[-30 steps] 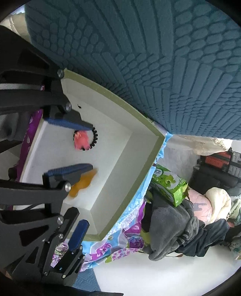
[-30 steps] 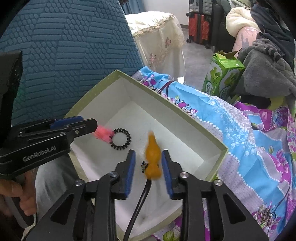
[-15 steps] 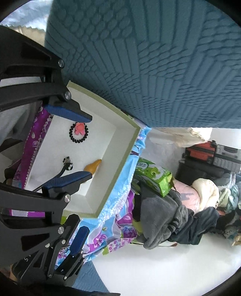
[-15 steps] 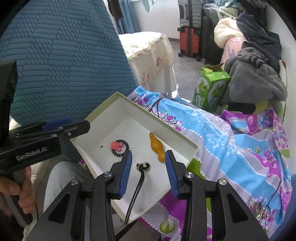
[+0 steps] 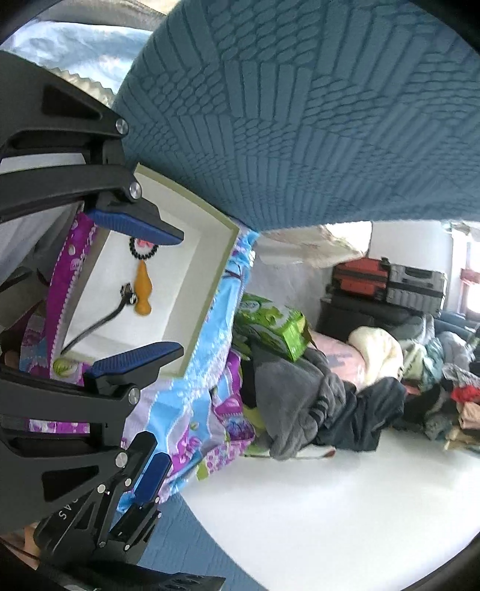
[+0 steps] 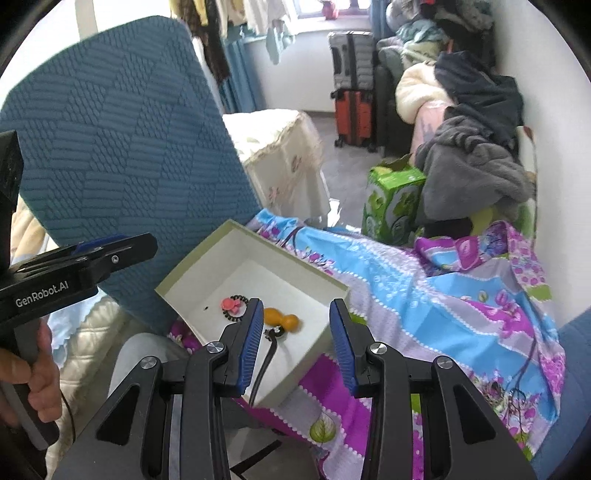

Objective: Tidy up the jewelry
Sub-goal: 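Move both open tools from the box back to the jewelry pile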

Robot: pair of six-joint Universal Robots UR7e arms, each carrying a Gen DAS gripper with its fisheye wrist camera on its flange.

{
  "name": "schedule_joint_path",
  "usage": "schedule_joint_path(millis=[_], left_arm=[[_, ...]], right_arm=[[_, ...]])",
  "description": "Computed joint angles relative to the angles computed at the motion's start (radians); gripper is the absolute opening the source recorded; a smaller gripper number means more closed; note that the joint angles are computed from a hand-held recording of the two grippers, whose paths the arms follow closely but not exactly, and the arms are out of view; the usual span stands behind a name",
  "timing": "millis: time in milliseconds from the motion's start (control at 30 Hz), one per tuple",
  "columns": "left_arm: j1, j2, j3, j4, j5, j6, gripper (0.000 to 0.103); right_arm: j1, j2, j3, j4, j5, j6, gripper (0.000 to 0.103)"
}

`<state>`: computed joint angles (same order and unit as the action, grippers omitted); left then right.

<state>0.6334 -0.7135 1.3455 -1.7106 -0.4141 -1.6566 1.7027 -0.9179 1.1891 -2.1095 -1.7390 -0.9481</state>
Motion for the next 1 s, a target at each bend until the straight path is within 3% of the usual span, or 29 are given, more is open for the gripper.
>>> schedule_joint_path(millis=[167, 433, 800, 1000], left_arm=[[-0.017, 0.036, -0.04, -0.024, -0.001, 0.064, 0.055], [-0.03, 0.12, -0.104, -0.182, -0.015, 0.246, 0.055], [-0.024, 0.271, -0.252, -0.414, -0.071, 0.525, 0.055], [-0.017, 0.355, -0.369, -0.447, -0.116, 0.656, 0.055]], right_arm=[[-0.025, -0.053, 0.031, -0.038, 0.025, 0.018, 0.035], [-0.075, -0.113, 0.053, -0.085, 0.034, 0.039, 0.035], [-0.128, -0.146, 0.0, -0.122, 0.009, 0.064, 0.035], [-0.156, -0.15, -0.044, -0.152, 0.006, 0.102, 0.035]])
